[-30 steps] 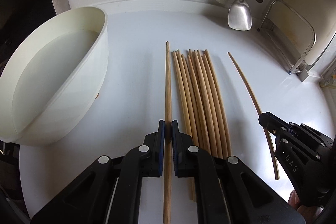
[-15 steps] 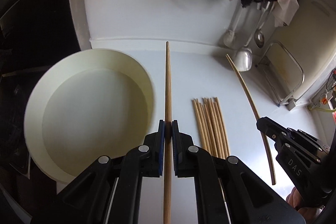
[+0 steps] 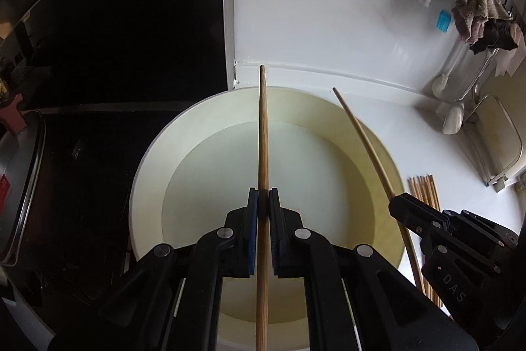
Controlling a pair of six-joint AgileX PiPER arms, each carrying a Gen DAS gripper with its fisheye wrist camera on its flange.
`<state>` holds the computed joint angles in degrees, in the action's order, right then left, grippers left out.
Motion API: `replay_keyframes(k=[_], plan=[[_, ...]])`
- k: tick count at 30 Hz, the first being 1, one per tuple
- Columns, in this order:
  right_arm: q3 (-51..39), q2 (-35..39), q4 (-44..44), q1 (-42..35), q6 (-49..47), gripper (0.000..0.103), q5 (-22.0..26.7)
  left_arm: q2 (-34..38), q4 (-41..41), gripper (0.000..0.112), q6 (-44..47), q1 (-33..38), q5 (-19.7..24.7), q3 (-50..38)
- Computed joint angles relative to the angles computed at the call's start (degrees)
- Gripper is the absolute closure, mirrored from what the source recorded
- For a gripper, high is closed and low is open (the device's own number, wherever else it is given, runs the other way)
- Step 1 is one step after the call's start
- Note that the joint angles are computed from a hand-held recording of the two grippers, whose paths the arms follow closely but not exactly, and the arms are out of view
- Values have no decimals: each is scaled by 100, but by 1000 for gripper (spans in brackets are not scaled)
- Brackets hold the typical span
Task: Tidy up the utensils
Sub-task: 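Carry the held chopsticks with both tools over the white basin, then open both tools to drop the chopsticks into the basin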
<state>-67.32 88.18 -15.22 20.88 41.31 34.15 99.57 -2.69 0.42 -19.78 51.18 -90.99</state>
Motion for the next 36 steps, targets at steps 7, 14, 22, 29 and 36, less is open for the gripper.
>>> replay_keyframes(k=[7, 14, 22, 29, 36], plan=[[-779, 979, -33, 228, 175, 97, 404, 486, -130, 105, 478, 207, 82, -96], [-1327, 1592, 179, 94, -25, 97, 648, 970, -243, 105, 739, 192, 274, -489], [-1516, 1832, 510, -112, -293, 96, 759, 1202, -291, 105, 854, 215, 376, -710], [-1379, 1715, 145, -64, -36, 85, 729, 1217, -199, 90, 684, 251, 411, -713], [-672, 1012, -246, -1, 434, 65, 341, 664, -214, 39, 526, 443, 128, -281]])
